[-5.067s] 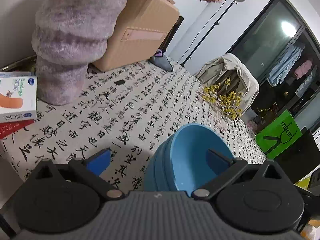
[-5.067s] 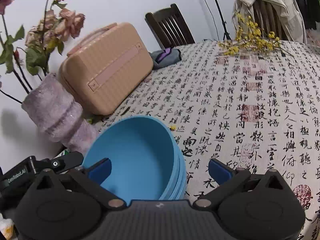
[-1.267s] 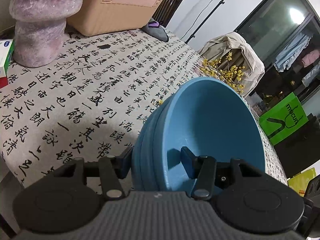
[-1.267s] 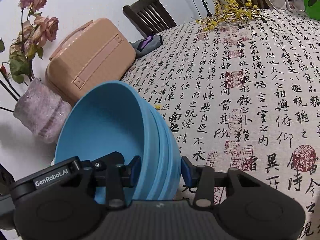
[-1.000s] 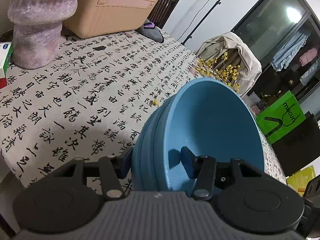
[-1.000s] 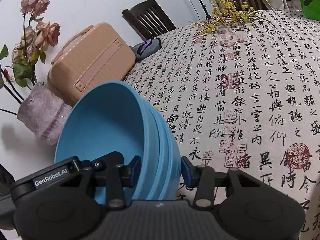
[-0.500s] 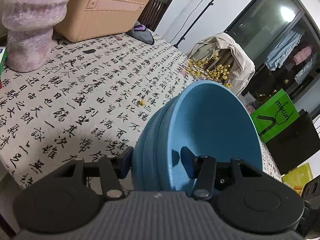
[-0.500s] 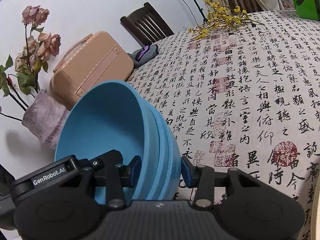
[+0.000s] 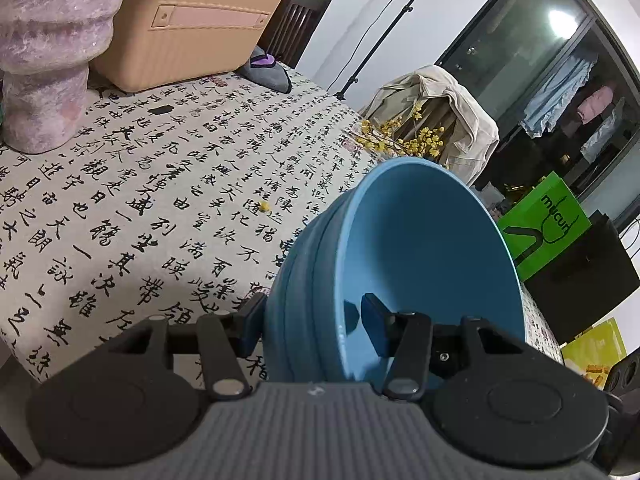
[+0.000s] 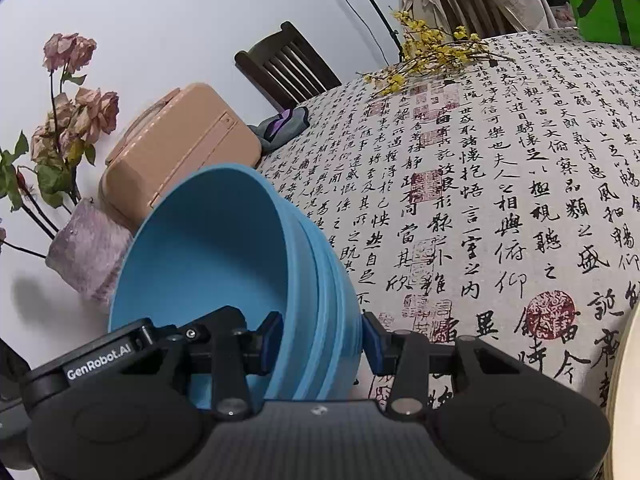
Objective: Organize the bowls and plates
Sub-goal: 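Lift the stack of blue bowls off the table with both grippers, then carry the blue bowl stack with both grippers toward the cream plate stack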
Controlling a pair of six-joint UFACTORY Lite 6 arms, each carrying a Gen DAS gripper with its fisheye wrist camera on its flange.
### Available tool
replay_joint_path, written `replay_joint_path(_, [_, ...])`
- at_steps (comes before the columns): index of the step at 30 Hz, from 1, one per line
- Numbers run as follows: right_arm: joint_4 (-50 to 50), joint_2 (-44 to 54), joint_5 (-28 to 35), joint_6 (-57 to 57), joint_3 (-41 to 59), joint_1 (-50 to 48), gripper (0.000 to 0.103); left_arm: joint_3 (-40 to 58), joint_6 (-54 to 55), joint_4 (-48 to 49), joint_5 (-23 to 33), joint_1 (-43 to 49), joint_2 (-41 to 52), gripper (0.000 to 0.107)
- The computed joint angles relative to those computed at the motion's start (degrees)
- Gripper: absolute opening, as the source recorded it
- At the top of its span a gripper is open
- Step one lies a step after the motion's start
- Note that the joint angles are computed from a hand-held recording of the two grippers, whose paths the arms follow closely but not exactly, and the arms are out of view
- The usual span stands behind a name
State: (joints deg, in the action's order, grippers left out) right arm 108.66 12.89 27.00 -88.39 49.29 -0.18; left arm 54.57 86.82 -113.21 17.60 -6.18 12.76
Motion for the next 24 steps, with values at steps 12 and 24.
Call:
replay_joint_path(12, [0.51, -5.83, 1.14, -1.5, -6.0, -2.49, 0.042, -4.52, 4.25, -5.54, -1.4, -3.33, -4.93, 0.052])
replay_joint_path(24, [-1.5, -10.83, 3.71, -1.63, -10.93, -6.83, 0.042, -6.61, 9.33, -12.2, -3.58, -7.54, -7.97, 0.052])
